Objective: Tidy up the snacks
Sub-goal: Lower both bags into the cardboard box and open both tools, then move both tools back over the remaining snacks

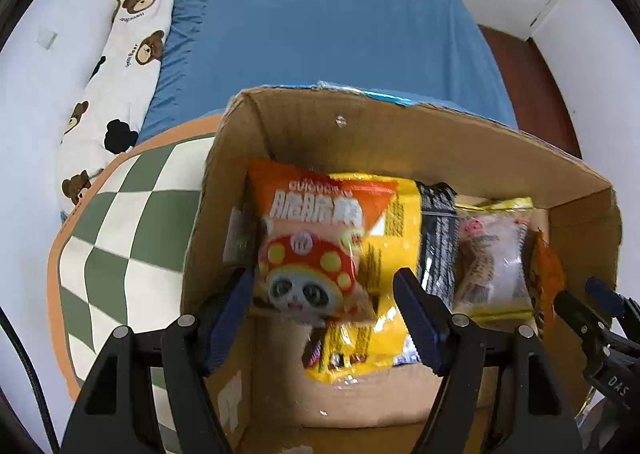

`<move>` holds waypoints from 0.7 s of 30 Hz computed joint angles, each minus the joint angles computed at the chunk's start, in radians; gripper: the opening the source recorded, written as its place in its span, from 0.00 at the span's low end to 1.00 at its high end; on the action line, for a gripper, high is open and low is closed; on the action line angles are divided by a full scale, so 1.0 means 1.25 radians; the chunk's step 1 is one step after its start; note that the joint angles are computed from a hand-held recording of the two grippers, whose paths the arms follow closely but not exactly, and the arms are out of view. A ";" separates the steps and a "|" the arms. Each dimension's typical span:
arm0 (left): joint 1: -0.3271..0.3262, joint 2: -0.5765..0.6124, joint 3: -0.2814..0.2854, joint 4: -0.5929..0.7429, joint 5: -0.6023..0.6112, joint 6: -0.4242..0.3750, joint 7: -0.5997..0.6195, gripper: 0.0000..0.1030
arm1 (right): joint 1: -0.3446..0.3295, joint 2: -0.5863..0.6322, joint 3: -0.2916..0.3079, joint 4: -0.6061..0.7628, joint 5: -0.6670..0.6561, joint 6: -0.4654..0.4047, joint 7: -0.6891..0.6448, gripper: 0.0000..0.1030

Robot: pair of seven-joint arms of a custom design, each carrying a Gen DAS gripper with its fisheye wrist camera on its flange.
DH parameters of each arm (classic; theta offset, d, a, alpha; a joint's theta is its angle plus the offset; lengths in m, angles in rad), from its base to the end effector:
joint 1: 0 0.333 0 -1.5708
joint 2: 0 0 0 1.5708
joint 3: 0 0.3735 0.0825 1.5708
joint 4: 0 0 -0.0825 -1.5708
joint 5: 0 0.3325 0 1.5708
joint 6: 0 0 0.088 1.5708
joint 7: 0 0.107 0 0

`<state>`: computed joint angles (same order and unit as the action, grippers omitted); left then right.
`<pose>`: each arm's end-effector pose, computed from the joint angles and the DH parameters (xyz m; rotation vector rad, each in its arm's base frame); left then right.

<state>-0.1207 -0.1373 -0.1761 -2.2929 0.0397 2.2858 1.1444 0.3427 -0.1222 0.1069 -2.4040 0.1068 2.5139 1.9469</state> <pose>0.4343 -0.1354 0.5039 -2.2563 2.0299 -0.1422 0.4072 0.1972 0.4751 -2.0483 2.0585 -0.0423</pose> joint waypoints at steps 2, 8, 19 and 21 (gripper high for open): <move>-0.005 -0.033 -0.005 -0.027 -0.004 0.018 -0.010 0.69 | 0.000 -0.026 0.006 -0.022 -0.011 0.010 0.021 0.82; -0.030 -0.143 -0.033 -0.102 0.005 0.051 -0.051 0.69 | 0.007 -0.114 0.036 -0.082 -0.066 0.024 0.091 0.82; -0.080 -0.311 -0.078 -0.160 0.005 0.012 -0.113 0.69 | 0.038 -0.299 0.069 -0.154 -0.070 -0.012 0.143 0.82; -0.089 -0.339 -0.084 -0.162 -0.002 -0.006 -0.127 0.69 | 0.042 -0.332 0.076 -0.156 -0.074 -0.026 0.149 0.82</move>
<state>-0.2320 -0.5607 -0.2814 -2.4948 0.0376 2.2779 0.9862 0.3947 -0.5369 0.2017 -2.5986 0.0143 2.4818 2.1336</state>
